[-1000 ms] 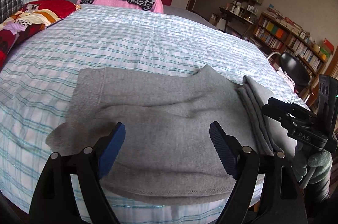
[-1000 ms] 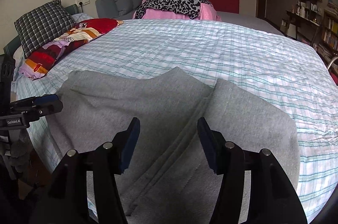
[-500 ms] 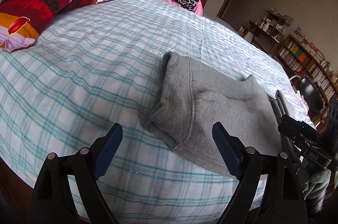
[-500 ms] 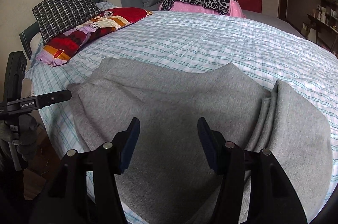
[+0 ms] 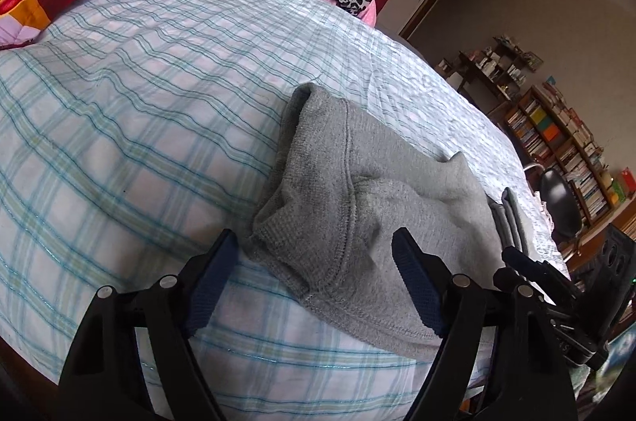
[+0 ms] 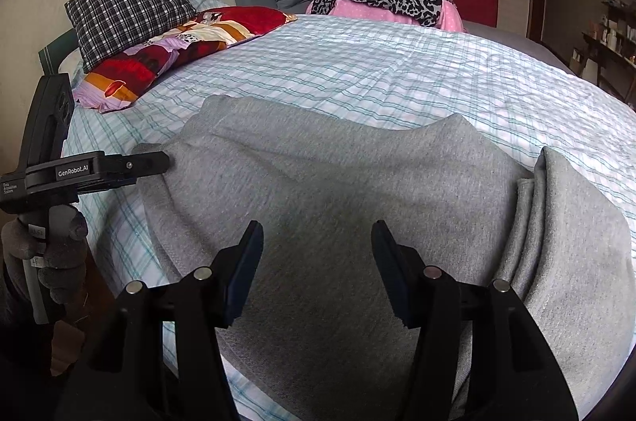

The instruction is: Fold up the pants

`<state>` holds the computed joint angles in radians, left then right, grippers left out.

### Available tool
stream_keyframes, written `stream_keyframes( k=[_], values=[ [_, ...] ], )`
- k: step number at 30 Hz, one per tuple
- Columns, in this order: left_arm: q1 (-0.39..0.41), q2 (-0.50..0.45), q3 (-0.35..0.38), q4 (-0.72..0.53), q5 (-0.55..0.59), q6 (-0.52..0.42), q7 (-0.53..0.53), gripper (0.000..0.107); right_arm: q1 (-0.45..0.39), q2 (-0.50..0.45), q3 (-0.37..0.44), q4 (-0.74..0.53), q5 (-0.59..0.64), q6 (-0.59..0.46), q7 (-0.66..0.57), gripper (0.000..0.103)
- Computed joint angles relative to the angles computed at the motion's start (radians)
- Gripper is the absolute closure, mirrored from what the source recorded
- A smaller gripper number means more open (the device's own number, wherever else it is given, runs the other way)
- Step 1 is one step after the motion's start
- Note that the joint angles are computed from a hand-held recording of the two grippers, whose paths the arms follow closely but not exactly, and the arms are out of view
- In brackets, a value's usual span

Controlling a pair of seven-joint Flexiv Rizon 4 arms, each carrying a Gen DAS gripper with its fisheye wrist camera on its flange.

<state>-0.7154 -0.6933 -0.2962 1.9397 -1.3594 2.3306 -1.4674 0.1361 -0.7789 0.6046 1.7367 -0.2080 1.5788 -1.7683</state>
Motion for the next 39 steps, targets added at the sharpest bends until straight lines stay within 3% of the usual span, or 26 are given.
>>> stream_keyframes(
  k=[4,11,16,20,22,24,28,32,34,36,39],
  values=[
    [0.001,-0.019,-0.012,-0.044,-0.039,0.007,0.034,0.033,-0.014,-0.007,0.016,0.000,0.007,0.006,-0.002,0.045],
    [0.011,-0.040,-0.046,-0.077,-0.096,0.066,0.038,0.055,-0.040,-0.010,0.030,0.017,0.014,0.044,0.021,0.045],
    [0.014,-0.039,-0.042,-0.067,-0.039,0.087,-0.029,0.065,-0.058,-0.001,0.021,0.046,-0.011,0.097,0.066,0.045],
    [0.010,-0.051,-0.066,-0.130,-0.116,0.127,0.080,0.065,-0.096,-0.006,0.036,0.062,-0.050,0.124,0.107,0.045],
    [0.020,-0.053,-0.081,-0.129,-0.122,0.129,0.062,0.064,-0.110,-0.009,0.042,0.070,-0.071,0.137,0.127,0.045],
    [0.026,-0.059,-0.099,-0.142,-0.163,0.138,0.085,0.051,-0.122,-0.012,0.046,0.077,-0.093,0.149,0.147,0.045],
    [0.041,-0.074,-0.147,-0.165,-0.221,0.158,0.178,0.043,-0.132,-0.013,0.039,0.092,-0.138,0.174,0.186,0.045],
    [0.047,-0.041,-0.124,-0.084,-0.127,0.088,0.049,0.041,-0.125,-0.004,0.011,0.115,-0.173,0.221,0.229,0.045],
    [0.063,-0.020,-0.076,0.000,0.068,0.022,-0.158,0.042,-0.120,0.005,-0.010,0.132,-0.187,0.262,0.247,0.045],
    [0.130,-0.017,-0.071,0.062,0.315,-0.020,-0.373,0.055,-0.108,0.021,-0.041,0.154,-0.191,0.311,0.266,0.045],
    [0.107,-0.030,-0.032,0.042,0.319,-0.040,-0.406,0.074,-0.101,0.047,-0.083,0.194,-0.195,0.394,0.291,0.045]
  ],
)
